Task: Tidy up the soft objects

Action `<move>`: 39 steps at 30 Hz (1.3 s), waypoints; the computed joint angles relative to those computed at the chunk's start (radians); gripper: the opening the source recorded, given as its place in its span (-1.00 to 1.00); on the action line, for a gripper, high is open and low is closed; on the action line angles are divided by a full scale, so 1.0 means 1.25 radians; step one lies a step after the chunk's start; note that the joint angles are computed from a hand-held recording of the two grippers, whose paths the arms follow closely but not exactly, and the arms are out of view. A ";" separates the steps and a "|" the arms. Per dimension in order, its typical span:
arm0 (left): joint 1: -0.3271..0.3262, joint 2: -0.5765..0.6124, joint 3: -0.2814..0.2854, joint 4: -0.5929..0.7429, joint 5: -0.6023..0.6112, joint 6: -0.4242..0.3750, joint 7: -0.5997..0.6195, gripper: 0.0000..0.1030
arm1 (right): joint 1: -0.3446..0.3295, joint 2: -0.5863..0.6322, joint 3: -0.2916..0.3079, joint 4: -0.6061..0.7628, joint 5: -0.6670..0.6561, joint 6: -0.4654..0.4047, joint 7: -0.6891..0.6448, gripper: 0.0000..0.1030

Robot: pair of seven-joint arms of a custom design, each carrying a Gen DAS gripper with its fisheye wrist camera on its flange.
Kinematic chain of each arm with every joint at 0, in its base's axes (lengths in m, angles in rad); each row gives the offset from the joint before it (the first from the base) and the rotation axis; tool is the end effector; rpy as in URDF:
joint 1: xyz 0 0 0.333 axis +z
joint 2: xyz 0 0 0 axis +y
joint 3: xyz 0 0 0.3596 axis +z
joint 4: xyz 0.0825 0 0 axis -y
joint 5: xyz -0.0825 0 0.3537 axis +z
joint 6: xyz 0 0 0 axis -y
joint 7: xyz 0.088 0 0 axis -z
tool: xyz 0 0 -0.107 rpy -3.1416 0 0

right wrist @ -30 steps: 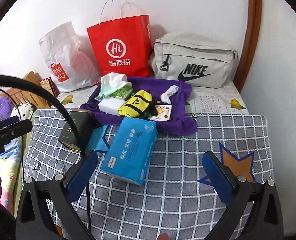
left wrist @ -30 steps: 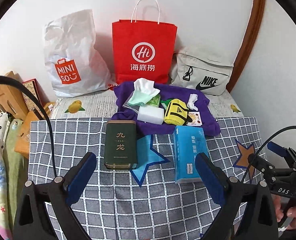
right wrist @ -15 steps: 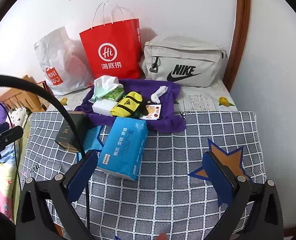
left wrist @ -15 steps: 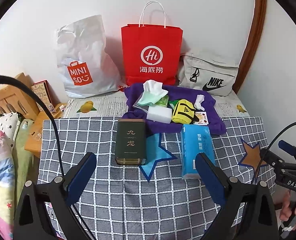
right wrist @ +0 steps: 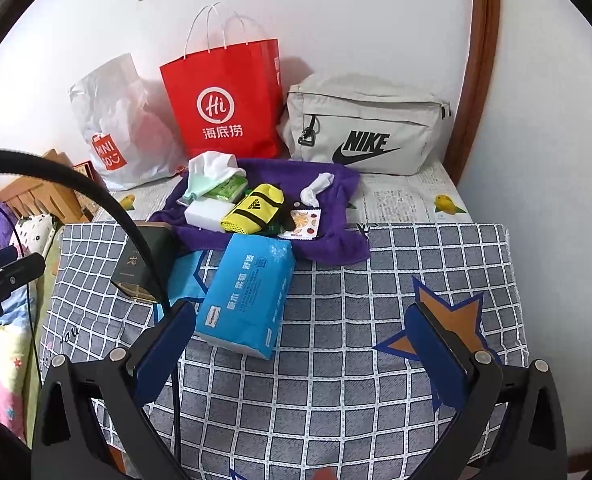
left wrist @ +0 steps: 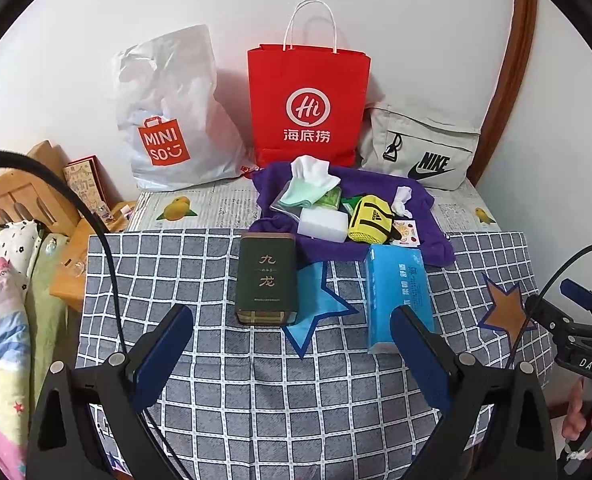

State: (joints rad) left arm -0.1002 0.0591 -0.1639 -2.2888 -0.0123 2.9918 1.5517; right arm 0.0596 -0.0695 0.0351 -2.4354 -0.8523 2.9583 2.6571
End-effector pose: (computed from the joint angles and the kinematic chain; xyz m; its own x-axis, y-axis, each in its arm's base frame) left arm 0.5297 -0.1409 0.4656 -0.2375 -0.9709 0.0299 -0.7809 0.1726 -0.6003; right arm 0.4734 0.0959 0.4469 -0.1794 -0.9830 -0.0380 -0.7692 0.1643 -0.6175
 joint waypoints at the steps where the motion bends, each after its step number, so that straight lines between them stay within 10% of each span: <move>1: -0.001 0.001 0.000 0.001 0.002 -0.002 0.001 0.93 | 0.001 0.001 0.000 0.000 0.001 0.001 -0.001 0.99; 39: -0.001 0.010 -0.005 0.011 -0.025 -0.017 0.051 0.93 | -0.002 -0.018 0.014 0.005 -0.022 -0.015 0.038 0.99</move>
